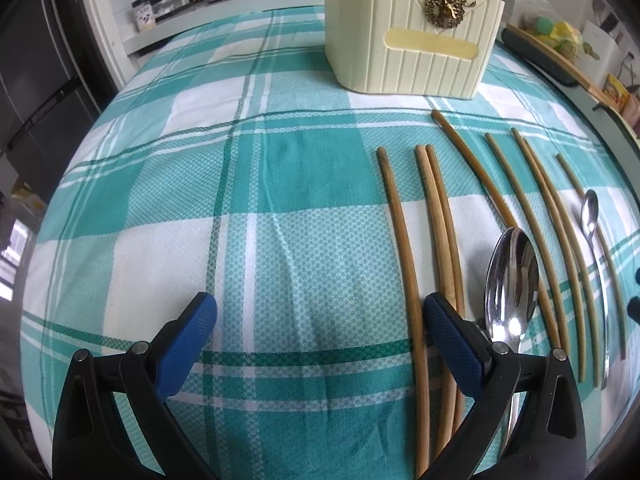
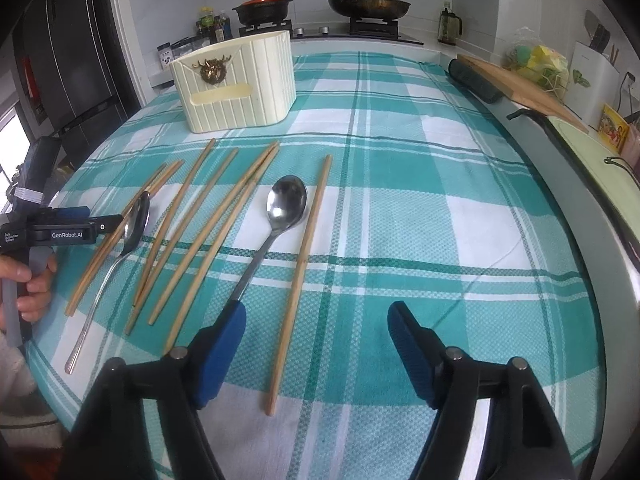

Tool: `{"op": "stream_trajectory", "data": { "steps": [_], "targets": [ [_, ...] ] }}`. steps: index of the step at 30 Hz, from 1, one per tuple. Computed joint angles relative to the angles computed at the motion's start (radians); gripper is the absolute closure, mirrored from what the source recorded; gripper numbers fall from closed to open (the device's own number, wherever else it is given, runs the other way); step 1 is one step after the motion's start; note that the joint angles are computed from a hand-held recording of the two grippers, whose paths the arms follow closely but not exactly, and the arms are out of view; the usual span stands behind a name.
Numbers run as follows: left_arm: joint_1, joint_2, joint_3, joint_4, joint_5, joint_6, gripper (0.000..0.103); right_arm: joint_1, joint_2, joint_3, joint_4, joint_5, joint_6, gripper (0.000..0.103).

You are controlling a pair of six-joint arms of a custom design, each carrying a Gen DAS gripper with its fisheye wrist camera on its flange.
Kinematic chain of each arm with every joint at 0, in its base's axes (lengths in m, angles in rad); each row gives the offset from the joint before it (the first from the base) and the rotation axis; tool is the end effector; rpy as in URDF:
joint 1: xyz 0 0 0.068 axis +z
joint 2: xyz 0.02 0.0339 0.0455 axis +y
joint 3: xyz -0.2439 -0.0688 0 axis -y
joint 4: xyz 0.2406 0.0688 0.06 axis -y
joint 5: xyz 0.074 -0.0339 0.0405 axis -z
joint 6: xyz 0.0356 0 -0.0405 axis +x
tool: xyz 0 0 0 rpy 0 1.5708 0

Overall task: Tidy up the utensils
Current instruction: 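Lower both tools toward the row of wooden chopsticks, then close the left tool on one chopstick while the right tool grasps another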

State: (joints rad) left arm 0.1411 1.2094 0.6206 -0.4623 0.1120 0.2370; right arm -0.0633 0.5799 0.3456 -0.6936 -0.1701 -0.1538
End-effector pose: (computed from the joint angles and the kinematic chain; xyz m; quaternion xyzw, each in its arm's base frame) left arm 0.2198 0.0272 0.1630 0.0606 0.9631 -0.0049 0.2621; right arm 0.1295 -0.0022 0.1623 -0.0696 0.9432 0.0460 0.3217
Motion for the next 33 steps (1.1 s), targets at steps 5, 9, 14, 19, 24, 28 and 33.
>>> {"op": "stream_trajectory", "data": {
  "steps": [5,9,14,19,24,28,33],
  "targets": [
    [0.008,0.029,0.023,-0.010,0.011,0.030,0.000,0.079,0.225,0.000,0.188,0.073,-0.002,0.057],
    [0.012,0.043,0.032,-0.012,0.020,0.047,0.000,0.057,0.341,0.041,0.255,0.090,-0.027,0.058],
    [0.026,0.088,0.079,-0.052,0.044,0.095,0.000,-0.011,0.433,0.092,0.272,0.055,-0.085,0.058],
    [0.015,0.154,0.137,-0.063,0.047,0.109,0.000,-0.040,0.530,0.158,0.273,0.034,-0.143,0.058],
    [-0.009,0.207,0.199,-0.082,0.043,0.117,0.009,-0.071,0.654,0.247,0.275,0.017,-0.197,0.058],
    [-0.023,0.259,0.267,-0.115,0.048,0.127,0.019,-0.061,0.763,0.339,0.266,0.017,-0.218,0.058],
    [-0.043,0.326,0.354,-0.158,0.044,0.130,0.037,-0.022,0.913,0.476,0.263,0.012,-0.220,0.059]
  ]
}}
